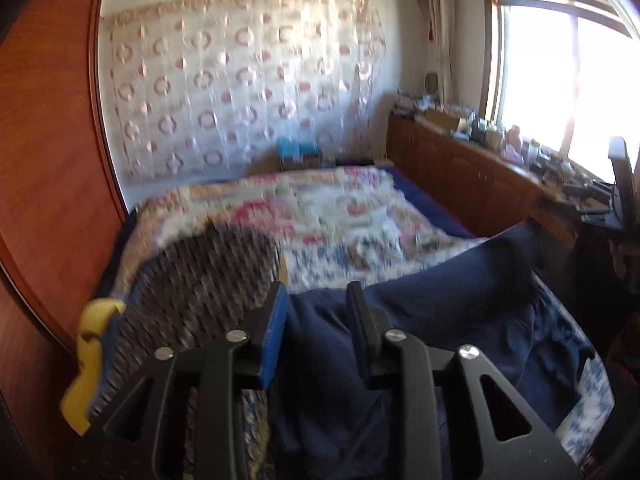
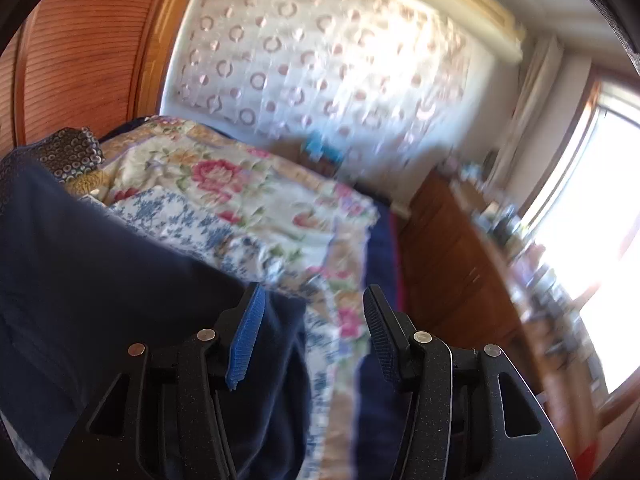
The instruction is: Fold small clothes
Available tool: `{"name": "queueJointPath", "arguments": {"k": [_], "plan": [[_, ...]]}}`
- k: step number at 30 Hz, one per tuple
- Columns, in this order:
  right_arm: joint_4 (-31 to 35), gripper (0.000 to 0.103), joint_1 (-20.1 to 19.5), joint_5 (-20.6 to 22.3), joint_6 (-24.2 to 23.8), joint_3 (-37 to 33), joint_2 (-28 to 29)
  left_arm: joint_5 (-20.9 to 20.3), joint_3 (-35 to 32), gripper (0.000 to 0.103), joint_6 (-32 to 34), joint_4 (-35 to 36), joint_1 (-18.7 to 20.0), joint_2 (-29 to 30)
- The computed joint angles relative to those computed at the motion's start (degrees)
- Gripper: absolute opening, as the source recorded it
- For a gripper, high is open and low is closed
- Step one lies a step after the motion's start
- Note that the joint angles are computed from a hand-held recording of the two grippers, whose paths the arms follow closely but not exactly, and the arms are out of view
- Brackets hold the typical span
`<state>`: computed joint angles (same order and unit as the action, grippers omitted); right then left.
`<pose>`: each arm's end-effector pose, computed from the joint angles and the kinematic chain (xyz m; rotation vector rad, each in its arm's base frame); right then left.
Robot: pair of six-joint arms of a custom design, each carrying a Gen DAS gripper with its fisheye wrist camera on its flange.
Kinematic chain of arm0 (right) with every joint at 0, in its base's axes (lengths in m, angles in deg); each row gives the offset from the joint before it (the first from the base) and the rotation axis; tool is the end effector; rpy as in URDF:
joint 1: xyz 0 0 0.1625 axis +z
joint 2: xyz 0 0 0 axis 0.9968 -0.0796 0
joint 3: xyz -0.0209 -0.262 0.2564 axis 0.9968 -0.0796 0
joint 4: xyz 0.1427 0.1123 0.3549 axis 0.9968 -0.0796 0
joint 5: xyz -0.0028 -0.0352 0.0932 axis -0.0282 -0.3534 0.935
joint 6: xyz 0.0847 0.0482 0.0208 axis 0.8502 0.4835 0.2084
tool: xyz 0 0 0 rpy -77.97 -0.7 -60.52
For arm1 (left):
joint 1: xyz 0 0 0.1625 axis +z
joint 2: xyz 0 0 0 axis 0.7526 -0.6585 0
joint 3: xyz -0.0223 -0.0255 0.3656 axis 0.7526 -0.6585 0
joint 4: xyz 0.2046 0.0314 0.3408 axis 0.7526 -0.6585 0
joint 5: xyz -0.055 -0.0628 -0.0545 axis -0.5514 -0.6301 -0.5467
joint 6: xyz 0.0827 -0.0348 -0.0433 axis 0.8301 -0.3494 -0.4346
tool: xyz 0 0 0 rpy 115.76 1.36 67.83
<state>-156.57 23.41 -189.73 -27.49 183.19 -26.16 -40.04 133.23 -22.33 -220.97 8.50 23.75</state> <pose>0.1877 -0.4137 0.3068 0.2842 -1.7930 0.8758 -0.1802 -0.5868 0.2019 1.2917 2.4155 -0.7698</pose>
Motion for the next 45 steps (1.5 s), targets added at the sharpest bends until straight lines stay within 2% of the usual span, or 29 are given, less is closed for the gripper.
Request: {"name": "queueJointPath", "arguments": {"k": [1,3,8,12,16,19,22,24,28,29,33,37,42,45], "plan": [[0.73,0.053,-1.14,1.73,2.71,1.69,-1.15,-0.29,1.18,0.039,-0.01,0.42,0.48,-0.19],[4.17,0.054,-3.56,6.37,9.92,6.8,-4.95,-0.43,3.5,0.04,0.11,2.52,0.83,-0.99],[10.32,0.054,-6.62,11.74,19.06,15.08,-10.73,0.3,10.89,0.043,0.66,3.11,1.07,-3.64],[15.62,0.054,-8.5,15.35,27.56,19.76,-15.85,0.8,11.9,0.043,0.46,4.98,2.17,-3.4],[16.0,0.054,-11.38,18.23,31.16,23.94,-18.32,2.36,12.95,0.044,0.45,4.89,3.12,-2.6],[15.61,0.054,-12.96,19.29,32.64,25.13,-17.86,3.1,13.3,0.044,0.03,4.19,3.5,-1.68],[16.26,0.049,-14.94,21.16,35.24,25.85,-17.89,3.47,13.42,0.044,0.54,3.17,3.68,-0.9],[16.61,0.045,-15.65,21.06,36.25,25.87,-17.59,3.54,13.72,0.044,0.91,2.45,3.72,-0.68],[16.51,0.024,-15.97,20.14,36.78,25.44,-16.87,3.25,14.89,0.046,2.06,-1.76,3.93,0.34],[16.24,0.023,-16.09,20.31,36.36,25.55,-16.8,3.53,15.11,0.046,2.21,-1.99,3.78,0.29],[10.9,0.023,-15.77,19.23,33.49,26.15,-14.14,4.82,15.79,0.048,2.9,-3.33,3.28,0.44],[3.46,0.023,-17.1,21.41,30.34,27.79,-12.74,4.58,15.37,0.048,2.67,-2.91,3.4,0.6],[1.95,0.023,-17.11,21.31,29.83,27.81,-11.98,5.09,15.61,0.048,3.07,-3.61,3.21,0.69],[2.23,0.023,-17.76,22.63,30.06,28.16,-12.75,5.23,15.78,0.048,3.05,-3.94,3.05,0.79]]}}
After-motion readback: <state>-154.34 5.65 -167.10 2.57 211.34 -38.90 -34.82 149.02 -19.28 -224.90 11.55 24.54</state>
